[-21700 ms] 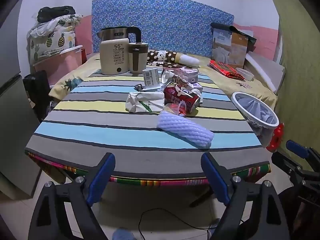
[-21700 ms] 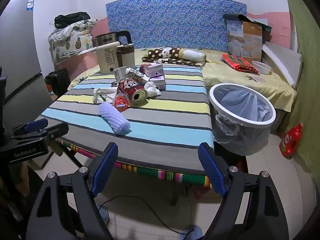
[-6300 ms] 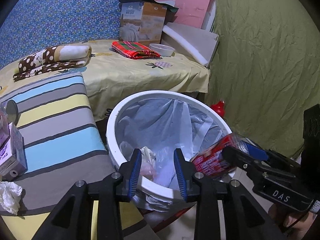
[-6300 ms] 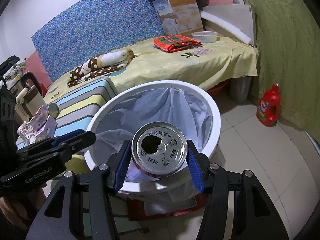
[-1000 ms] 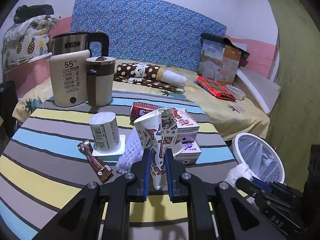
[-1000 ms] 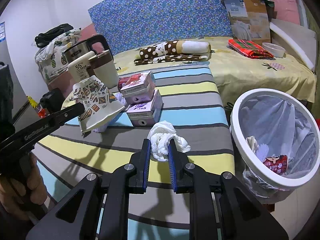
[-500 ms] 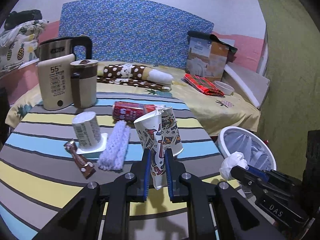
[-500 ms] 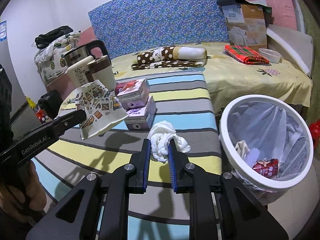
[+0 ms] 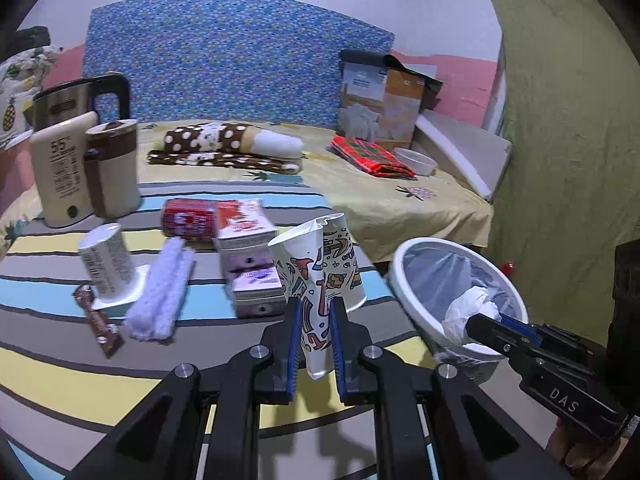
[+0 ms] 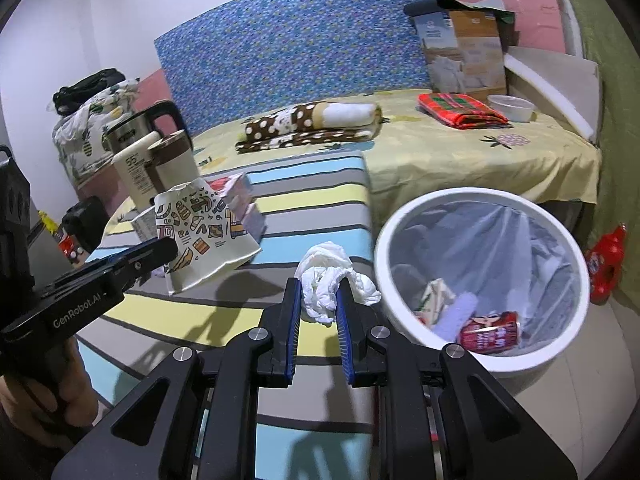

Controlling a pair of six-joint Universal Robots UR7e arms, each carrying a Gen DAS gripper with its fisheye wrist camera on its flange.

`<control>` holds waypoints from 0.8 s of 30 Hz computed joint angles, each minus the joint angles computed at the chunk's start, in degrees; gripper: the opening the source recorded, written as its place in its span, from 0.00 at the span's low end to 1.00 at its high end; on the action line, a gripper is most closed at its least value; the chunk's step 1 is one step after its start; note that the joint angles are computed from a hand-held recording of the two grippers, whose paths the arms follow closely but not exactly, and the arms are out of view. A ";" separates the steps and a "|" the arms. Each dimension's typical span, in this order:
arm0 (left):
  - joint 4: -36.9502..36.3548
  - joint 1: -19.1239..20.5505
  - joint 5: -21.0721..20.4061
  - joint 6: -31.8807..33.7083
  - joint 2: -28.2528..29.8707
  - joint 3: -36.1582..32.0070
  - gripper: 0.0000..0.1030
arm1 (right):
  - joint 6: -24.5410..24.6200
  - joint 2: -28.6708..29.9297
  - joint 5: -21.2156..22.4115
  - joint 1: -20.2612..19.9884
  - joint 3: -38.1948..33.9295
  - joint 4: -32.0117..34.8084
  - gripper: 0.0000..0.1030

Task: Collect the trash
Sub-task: 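Carry the tissue and paper cup over the wastebasket with both grippers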

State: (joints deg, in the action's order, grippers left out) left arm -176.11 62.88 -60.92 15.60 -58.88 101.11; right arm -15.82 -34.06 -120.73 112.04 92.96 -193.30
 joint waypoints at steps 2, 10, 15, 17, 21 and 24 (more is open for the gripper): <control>0.58 -0.20 -0.71 0.07 0.72 -0.47 0.14 | 0.04 -0.49 -0.29 -0.33 0.50 -0.44 0.19; 2.45 -1.08 -3.50 0.00 3.72 -1.98 0.14 | 0.64 -2.81 -1.81 -1.74 2.99 -2.48 0.19; 4.09 -1.52 -5.28 -0.31 6.22 -4.09 0.14 | 1.43 -4.54 -2.65 -2.91 4.70 -4.44 0.19; 4.29 -1.66 -6.18 -0.16 7.11 -4.76 0.14 | 2.09 -5.10 -2.77 -3.32 5.23 -4.75 0.19; 4.97 -2.20 -7.34 -0.33 8.89 -6.06 0.14 | 2.88 -5.48 -3.41 -3.83 5.59 -5.02 0.19; 5.77 -2.47 -8.02 -0.46 10.17 -6.97 0.14 | 3.10 -5.62 -3.76 -4.16 5.69 -5.09 0.19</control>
State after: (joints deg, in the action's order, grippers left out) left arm -170.34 60.41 -68.93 15.14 -48.71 94.13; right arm -12.72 -39.68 -124.49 107.88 98.65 -198.39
